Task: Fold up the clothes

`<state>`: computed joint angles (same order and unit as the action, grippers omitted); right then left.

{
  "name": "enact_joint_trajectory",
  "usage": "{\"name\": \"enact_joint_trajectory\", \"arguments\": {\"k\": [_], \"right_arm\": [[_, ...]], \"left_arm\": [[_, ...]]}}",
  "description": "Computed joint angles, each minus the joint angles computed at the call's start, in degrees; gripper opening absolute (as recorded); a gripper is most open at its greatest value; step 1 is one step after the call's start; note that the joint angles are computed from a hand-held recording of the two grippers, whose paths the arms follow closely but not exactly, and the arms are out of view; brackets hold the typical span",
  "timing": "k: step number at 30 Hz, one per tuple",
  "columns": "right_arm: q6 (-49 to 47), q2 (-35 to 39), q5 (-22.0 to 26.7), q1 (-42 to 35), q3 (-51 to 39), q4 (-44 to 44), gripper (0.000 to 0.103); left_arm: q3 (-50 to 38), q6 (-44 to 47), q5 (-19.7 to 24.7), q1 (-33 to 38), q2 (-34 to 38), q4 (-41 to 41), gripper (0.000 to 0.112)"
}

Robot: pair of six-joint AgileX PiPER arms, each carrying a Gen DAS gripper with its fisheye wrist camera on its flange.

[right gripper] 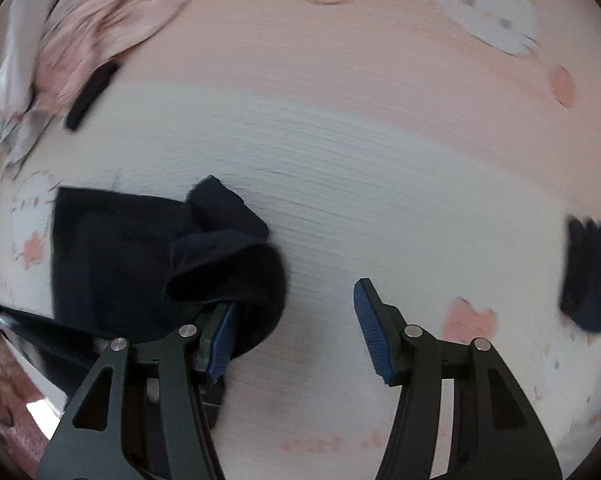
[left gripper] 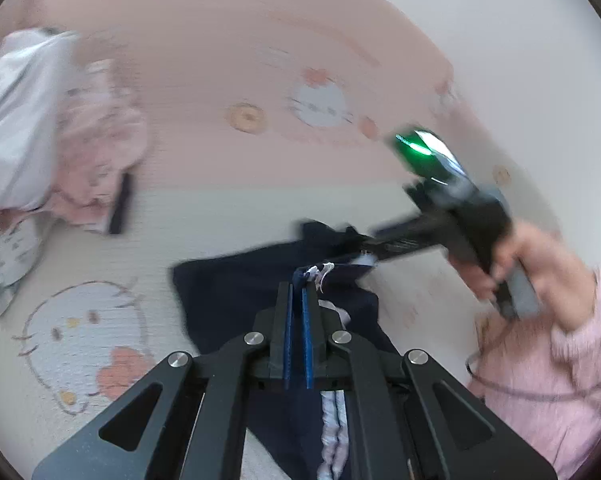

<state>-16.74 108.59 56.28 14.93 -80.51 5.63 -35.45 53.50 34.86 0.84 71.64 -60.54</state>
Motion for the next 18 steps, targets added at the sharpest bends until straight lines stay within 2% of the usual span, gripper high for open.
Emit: {"name": "enact_joint_trajectory", "arguments": {"k": [3, 6, 8, 9, 11, 13, 15, 18], "right_arm": [[-2.99, -0.4, 1.48, -6.69, -0.86, 8.7, 0.058], [-4.95, -1.02, -0.42, -10.01, -0.6, 13.63, 0.058], [-8.97, 0.52, 2.59, -14.18, -1.76, 22.66, 0.058], [-9.6, 1.68, 4.4, -15.67, -2.68, 25.23, 0.058], [-9.54, 4.18, 7.82, -17.94, -4.76, 28.3, 0.058], [-10.73, 4.22, 8.35, -18.05, -5.15, 27.75, 0.058], [-11.0, 2.76, 7.08, -17.6, -4.9, 25.73, 0.058], [-5.23, -0.82, 1.36, -13.2, -2.02, 12.77, 0.058]], "left_arm": [[-0.78, -2.22, -1.13, 2.7, 4.16, -0.21, 0.005], [-3.16, -9.19, -4.9, 1.63, 10.56, 4.37, 0.0], [-4.87, -13.75, -6.48, 1.41, 14.38, 7.82, 0.0], [-5.65, -14.36, -5.93, 1.83, 15.8, 8.13, 0.0], [-7.48, -12.0, -1.99, 3.33, 18.39, 5.72, 0.001], [-8.97, -10.47, 0.54, 3.74, 20.16, 4.51, 0.002], [-9.14, -9.85, -1.89, 0.62, 18.9, 5.7, 0.002], [-11.69, -14.41, -4.34, -4.46, 20.35, 11.2, 0.003]]}}
